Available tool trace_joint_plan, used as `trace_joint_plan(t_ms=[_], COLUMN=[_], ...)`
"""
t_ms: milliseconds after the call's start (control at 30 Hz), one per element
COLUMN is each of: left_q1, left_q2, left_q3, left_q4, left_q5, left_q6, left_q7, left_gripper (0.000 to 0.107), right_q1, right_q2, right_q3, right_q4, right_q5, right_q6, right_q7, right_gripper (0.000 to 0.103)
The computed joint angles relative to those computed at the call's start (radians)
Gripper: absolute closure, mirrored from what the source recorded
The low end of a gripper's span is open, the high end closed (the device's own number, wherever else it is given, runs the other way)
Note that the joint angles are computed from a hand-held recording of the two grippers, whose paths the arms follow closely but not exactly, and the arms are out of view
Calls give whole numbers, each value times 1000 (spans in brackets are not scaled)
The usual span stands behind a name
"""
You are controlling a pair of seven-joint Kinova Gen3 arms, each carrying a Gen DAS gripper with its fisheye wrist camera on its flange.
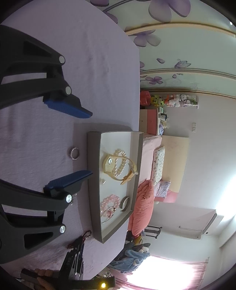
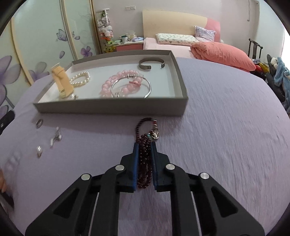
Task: Organize jewelry
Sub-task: 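Lift the red bead strand with the right gripper while the left gripper grasps the silver ring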
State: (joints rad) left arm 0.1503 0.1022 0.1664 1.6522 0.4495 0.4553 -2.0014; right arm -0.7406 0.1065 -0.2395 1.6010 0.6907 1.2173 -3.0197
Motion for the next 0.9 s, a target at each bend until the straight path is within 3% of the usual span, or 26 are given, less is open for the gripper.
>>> trace_joint_plan(t_ms=[333, 533, 667, 900], left_q1=[76, 135, 138, 164], left_q2=[71, 139, 189, 219], left_q3=[-12, -27, -25, -29], left_q4=[-119, -212, -283, -326], left_q5=[-208, -336, -353, -392], left_q6=[161, 252, 332, 367], left_q7=[159, 289, 330, 367], left_gripper=[49, 66, 73, 74], right_q1=[8, 24, 36, 48], right_q2=[-101, -118, -126, -135], right_q3=[-67, -91, -95, -104], right_q4=[99, 119, 127, 136], right_q5=[-33, -22, -26, -25], right_q6=[-59, -84, -99, -106], right_q7=[-106, -131, -127, -138], right_gripper=[94, 94, 94, 94])
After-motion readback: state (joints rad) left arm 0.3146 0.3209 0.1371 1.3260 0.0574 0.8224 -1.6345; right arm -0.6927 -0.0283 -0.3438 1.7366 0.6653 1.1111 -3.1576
